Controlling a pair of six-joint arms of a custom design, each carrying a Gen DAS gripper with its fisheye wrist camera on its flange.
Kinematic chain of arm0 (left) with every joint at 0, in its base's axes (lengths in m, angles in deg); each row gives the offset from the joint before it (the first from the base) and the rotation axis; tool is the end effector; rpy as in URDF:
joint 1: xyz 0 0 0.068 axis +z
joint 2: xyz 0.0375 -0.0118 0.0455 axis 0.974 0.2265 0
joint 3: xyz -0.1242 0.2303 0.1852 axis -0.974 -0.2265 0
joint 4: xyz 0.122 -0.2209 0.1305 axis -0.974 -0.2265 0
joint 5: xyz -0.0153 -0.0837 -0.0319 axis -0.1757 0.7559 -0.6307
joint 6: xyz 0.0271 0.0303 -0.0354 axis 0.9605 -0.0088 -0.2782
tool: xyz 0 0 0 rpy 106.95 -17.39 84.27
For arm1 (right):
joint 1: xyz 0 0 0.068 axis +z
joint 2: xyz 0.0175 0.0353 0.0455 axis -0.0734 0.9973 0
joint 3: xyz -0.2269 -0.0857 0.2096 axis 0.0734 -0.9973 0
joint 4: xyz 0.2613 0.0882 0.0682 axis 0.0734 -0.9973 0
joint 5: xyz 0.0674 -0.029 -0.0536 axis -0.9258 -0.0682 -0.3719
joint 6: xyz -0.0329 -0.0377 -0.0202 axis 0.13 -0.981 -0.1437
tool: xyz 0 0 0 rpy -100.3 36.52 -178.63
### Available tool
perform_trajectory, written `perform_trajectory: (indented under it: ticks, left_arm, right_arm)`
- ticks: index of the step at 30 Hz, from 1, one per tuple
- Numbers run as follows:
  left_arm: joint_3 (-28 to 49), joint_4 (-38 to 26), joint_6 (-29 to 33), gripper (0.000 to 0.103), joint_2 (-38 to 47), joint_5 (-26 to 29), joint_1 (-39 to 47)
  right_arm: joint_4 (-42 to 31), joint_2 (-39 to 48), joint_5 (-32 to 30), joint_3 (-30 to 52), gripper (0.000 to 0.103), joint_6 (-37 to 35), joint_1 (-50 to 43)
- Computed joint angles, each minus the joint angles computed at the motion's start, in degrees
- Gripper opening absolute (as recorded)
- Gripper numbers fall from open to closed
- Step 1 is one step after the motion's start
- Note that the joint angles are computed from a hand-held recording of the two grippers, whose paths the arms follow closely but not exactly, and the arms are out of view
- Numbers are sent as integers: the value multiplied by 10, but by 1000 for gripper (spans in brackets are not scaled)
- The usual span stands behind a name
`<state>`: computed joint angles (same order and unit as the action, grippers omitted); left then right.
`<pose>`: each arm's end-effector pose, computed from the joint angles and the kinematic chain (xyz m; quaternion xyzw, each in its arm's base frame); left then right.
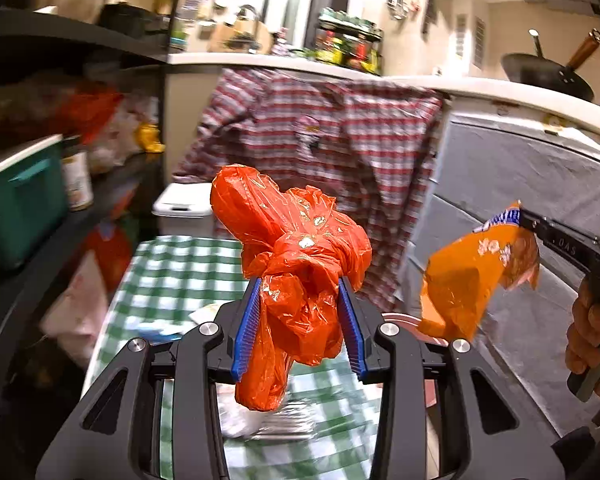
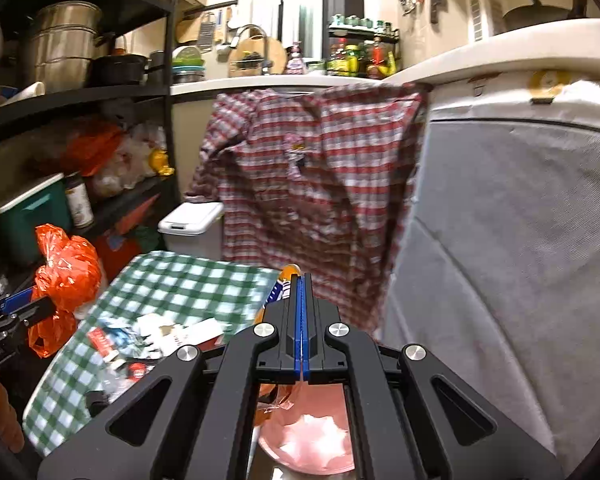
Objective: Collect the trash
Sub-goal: 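Carry the orange bags over the pink bucket with both tools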
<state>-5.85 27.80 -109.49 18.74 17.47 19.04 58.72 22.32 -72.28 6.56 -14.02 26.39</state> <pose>0.1194 -0.1378 0.3165 -0.1012 0.8484 -0.0256 0.5189 0.2255 0.1271 0.3423 -0.1762 0.8243 0.0824 0.5317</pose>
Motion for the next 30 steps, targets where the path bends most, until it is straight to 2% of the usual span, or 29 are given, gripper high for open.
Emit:
perform_trajectory:
  ticks: [4, 7, 11, 14, 22, 30]
  left_arm:
    - [3, 101, 91, 38, 43, 72, 53]
    - [11, 162, 137, 38, 81, 113, 81]
    - [10, 238, 169, 38, 127, 156, 104]
    - [-16, 286, 157, 38, 145, 184, 108]
    - [-18, 328, 146, 38, 206, 229, 125]
    - [-1, 349, 164, 38, 259, 249, 140]
  right_arm:
    - [1, 6, 0, 4, 0, -1, -26]
    - [17, 13, -5, -6, 0, -5, -46]
    - [53, 29, -16, -30, 0, -2, -73]
    - [72, 51, -33, -39, 0, 7, -90]
    - [118, 101, -25, -44, 0, -22, -96]
    - [140, 121, -30, -54, 0, -32, -119]
